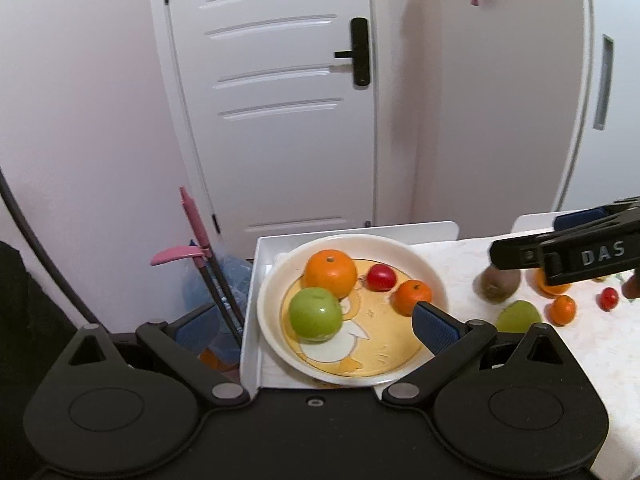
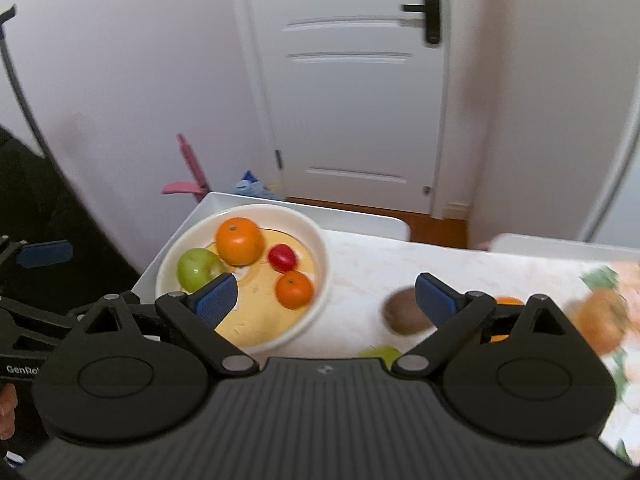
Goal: Organize fruits
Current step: 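Withdraw both open tools from the bowl back over the table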
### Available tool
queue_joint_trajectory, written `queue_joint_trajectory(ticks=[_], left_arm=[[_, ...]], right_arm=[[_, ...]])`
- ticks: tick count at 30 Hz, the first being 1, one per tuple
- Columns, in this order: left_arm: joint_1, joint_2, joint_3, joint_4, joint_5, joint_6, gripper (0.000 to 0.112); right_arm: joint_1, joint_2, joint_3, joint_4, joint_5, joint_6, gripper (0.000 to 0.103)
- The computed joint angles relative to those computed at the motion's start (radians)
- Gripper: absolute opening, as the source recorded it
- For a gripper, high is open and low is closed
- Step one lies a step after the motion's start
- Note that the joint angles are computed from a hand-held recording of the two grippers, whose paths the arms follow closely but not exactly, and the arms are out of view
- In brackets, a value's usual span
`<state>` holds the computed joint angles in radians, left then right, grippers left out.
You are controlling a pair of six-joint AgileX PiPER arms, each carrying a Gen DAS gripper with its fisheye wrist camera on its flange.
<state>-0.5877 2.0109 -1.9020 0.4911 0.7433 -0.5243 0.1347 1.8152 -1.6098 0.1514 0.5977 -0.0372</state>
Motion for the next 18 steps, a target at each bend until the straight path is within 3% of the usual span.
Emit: queue_joint_trajectory(ticks=[10,14,18], left_arm=[[-0.049,-0.022,0.005,-0.033,-0.030,0.034,0.103],[-0.095,-0.002,-0.033,0.002,0.003,-0.003,0.103],[-0.160,0.038,-0.095,0.062,0.059,-0.082,0.103]], right_arm=[[-0.105,-0.191,0.214,-0.025,-0.027,0.021,0.103],[-0.176,-0.237,0.288,0.047,-0.043,-0.084,0.103],[-0.277,-0.268,0.349,0.209,-0.047,-0.303,0.103]])
